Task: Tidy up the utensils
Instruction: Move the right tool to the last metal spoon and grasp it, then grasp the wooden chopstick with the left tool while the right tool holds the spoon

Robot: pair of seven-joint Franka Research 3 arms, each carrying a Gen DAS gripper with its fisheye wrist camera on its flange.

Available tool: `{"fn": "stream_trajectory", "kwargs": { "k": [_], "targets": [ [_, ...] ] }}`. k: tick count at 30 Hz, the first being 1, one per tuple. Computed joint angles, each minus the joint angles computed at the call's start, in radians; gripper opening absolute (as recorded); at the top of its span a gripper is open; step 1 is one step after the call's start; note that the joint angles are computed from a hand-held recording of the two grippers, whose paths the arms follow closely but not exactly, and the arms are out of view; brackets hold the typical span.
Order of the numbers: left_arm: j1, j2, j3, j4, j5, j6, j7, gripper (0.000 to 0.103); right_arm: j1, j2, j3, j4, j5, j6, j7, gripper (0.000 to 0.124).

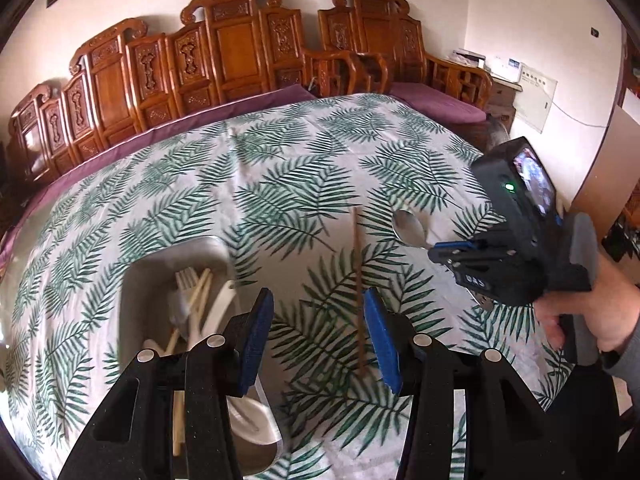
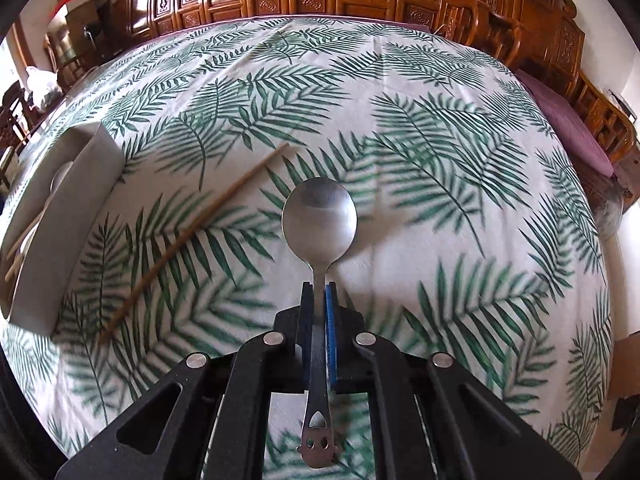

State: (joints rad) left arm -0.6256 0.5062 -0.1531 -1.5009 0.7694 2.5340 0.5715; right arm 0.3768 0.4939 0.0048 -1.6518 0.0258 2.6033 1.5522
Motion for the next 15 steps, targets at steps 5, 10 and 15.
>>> {"fn": "stream_trajectory", "kwargs": {
  "k": [5,10,15],
  "targets": [
    [-0.013,0.081,-0.011,0.109,-0.044,-0.041,0.067,0.045,-0.034,-0.050,0.012,-0.083,0.031,0.036,-0.048,0.007],
    [-0.025,0.182,-0.014,0.252,-0.122,-0.107,0.161,0.045,-0.076,-0.070,0.044,-0.122,0.100,0.067,-0.131,0.007],
    [-0.047,0.293,-0.004,0.423,-0.201,-0.194,0.255,0.045,-0.092,-0.079,0.060,-0.148,0.164,0.105,-0.192,0.007]
  ]
}}
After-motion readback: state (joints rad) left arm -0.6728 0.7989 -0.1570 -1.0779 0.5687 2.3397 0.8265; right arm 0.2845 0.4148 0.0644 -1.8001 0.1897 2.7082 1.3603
